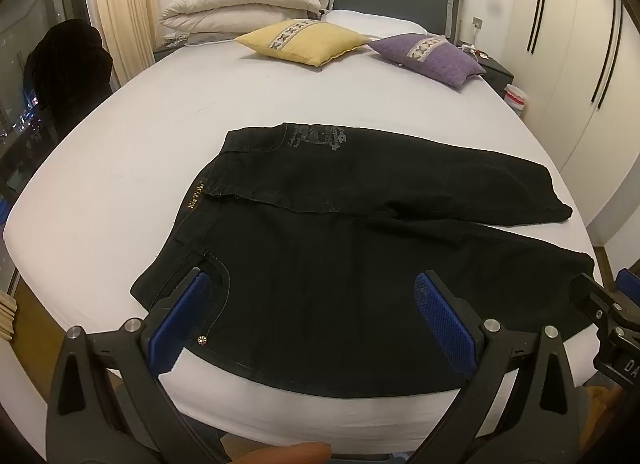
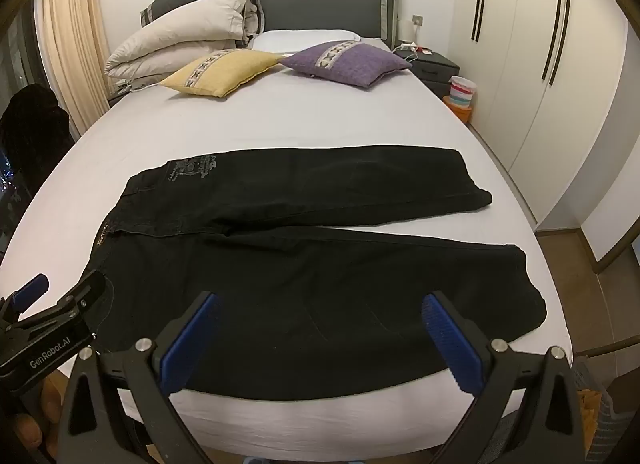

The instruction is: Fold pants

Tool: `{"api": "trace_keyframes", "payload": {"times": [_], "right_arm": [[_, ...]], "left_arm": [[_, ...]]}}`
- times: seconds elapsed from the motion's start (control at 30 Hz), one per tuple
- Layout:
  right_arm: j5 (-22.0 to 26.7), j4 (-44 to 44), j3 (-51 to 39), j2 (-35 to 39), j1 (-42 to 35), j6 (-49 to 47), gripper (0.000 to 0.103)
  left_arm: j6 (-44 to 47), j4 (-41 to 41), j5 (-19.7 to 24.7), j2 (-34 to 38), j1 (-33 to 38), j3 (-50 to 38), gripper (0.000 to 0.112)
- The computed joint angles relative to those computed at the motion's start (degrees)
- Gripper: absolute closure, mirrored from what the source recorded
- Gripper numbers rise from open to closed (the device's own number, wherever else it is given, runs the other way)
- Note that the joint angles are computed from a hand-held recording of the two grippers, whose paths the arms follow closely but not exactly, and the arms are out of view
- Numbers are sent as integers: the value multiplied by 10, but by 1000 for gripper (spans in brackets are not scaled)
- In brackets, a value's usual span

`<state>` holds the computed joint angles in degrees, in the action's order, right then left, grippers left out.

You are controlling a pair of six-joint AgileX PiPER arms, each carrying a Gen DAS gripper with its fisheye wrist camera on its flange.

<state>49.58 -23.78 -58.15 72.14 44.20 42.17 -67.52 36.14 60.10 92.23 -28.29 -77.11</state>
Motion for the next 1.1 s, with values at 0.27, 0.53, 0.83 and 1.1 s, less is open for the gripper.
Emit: {"api": "trace_keyframes", "payload": {"times": [0.27, 0.53, 0.83, 1.1], "right_arm": [[-1, -2, 1, 1, 3, 5, 0], [-3, -3, 4, 0, 3, 6, 0], [-1, -5, 3, 3, 13, 18, 0], [-7, -3, 9, 1, 9, 16, 0]], "left_arm": [[-5, 3, -8, -8, 3, 17, 9], [-4, 3, -10, -11, 4, 22, 9], [-4, 2, -11, -14, 5, 26, 9], [-4, 3, -10, -15, 5, 27, 9]]}}
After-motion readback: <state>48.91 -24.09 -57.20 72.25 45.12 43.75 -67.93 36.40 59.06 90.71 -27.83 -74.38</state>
